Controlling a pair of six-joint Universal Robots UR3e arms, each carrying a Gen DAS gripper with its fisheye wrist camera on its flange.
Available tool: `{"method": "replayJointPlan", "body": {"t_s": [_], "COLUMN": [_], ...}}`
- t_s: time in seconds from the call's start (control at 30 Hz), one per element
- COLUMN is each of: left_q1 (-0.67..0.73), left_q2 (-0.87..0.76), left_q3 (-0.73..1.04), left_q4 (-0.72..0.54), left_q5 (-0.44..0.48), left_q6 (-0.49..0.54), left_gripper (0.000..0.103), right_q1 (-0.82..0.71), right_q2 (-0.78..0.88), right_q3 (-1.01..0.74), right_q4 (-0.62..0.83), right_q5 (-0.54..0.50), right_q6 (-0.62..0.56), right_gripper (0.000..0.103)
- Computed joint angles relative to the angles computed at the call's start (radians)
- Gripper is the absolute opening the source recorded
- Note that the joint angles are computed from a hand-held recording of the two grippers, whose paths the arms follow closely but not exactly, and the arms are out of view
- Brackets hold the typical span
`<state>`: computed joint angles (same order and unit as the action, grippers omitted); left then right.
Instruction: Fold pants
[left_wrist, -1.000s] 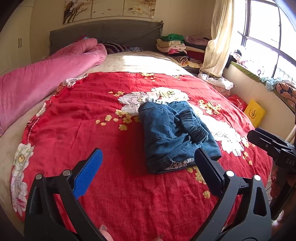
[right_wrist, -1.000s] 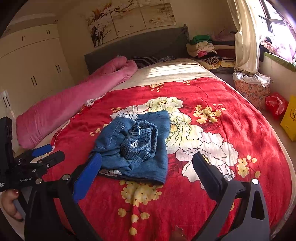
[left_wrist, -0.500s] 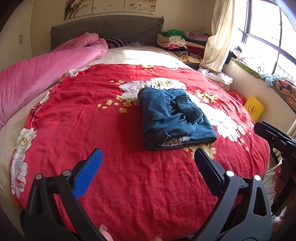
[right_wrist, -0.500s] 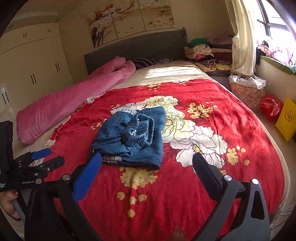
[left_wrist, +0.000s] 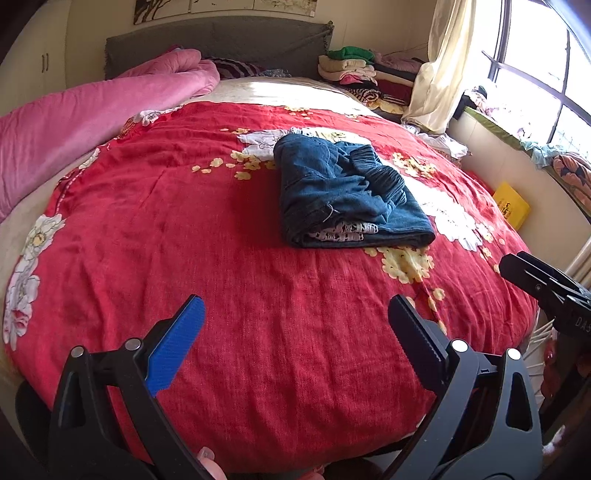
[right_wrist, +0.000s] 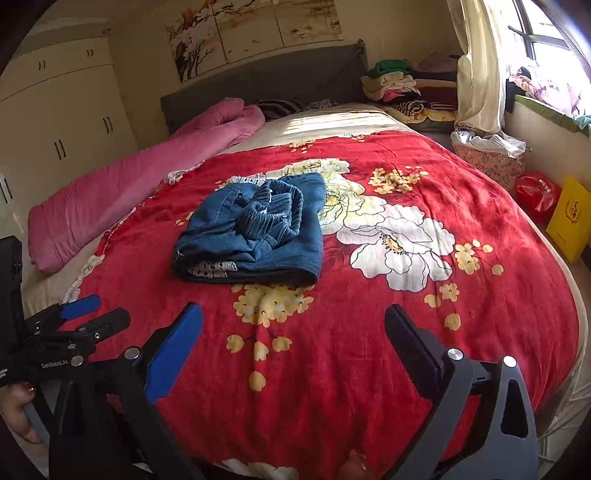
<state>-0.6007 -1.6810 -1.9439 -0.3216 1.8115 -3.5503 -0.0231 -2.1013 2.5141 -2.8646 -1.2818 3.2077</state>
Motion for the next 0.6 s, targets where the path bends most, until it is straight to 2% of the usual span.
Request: {"method": "replayJointPlan", "body": {"t_s": [0.6], "left_q1": [-0.009], "left_q2": [-0.014], "left_q3": [-0.016], "left_q4": [0.006], "left_q5": [0.017], "left_q6": [-0.017], "left_gripper": [0.093], "right_q1": [-0.040], "right_q2": [-0.028], "right_q3": [0.059], "right_q4": [0.010], "right_q5": [0.005], "right_q6": [-0.014], "right_gripper": [0.098]}}
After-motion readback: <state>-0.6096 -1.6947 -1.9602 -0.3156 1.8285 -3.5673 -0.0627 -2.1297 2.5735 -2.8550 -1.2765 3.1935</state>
